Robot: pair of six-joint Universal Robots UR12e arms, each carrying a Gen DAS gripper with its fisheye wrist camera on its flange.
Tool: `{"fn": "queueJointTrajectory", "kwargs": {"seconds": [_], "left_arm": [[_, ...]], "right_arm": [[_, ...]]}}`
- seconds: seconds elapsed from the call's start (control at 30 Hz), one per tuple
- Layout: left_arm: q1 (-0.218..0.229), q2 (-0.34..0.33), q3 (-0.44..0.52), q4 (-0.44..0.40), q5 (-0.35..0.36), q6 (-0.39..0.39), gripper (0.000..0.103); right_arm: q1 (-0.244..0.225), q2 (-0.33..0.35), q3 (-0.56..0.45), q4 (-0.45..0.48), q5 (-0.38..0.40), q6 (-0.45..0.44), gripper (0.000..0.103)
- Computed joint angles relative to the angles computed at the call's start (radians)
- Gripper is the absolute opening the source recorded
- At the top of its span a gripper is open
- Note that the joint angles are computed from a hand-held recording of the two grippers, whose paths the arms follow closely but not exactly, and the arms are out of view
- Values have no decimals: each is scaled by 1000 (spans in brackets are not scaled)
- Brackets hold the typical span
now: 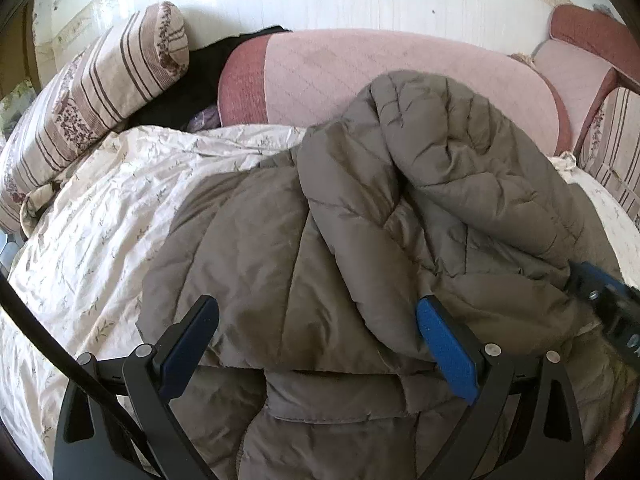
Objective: Fold large clothes
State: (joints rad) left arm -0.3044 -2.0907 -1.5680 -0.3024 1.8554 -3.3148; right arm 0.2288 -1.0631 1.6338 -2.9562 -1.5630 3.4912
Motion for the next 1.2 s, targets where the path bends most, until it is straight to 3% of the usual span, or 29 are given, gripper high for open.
{"fn": "queueJointTrajectory", "kwargs": {"seconds": [0.27, 0.53, 0.9, 1.03, 1.2], "left_arm": [[1, 4, -6, 15, -4, -2, 99], [9, 17, -20, 54, -15, -30, 99], [6, 5, -4, -7, -17, -14, 99], [5, 5, -3, -5, -14, -7, 99], [6, 6, -4, 1, -13, -15, 99]], "right_arm": [[0, -7, 6, -5, 2, 3, 42], [6, -30, 31, -104, 9, -25, 42], [27, 2, -10, 47, 30, -104, 45], [25, -1, -8, 51, 38, -107, 46], [1, -27, 27, -59, 81, -54, 46]]}}
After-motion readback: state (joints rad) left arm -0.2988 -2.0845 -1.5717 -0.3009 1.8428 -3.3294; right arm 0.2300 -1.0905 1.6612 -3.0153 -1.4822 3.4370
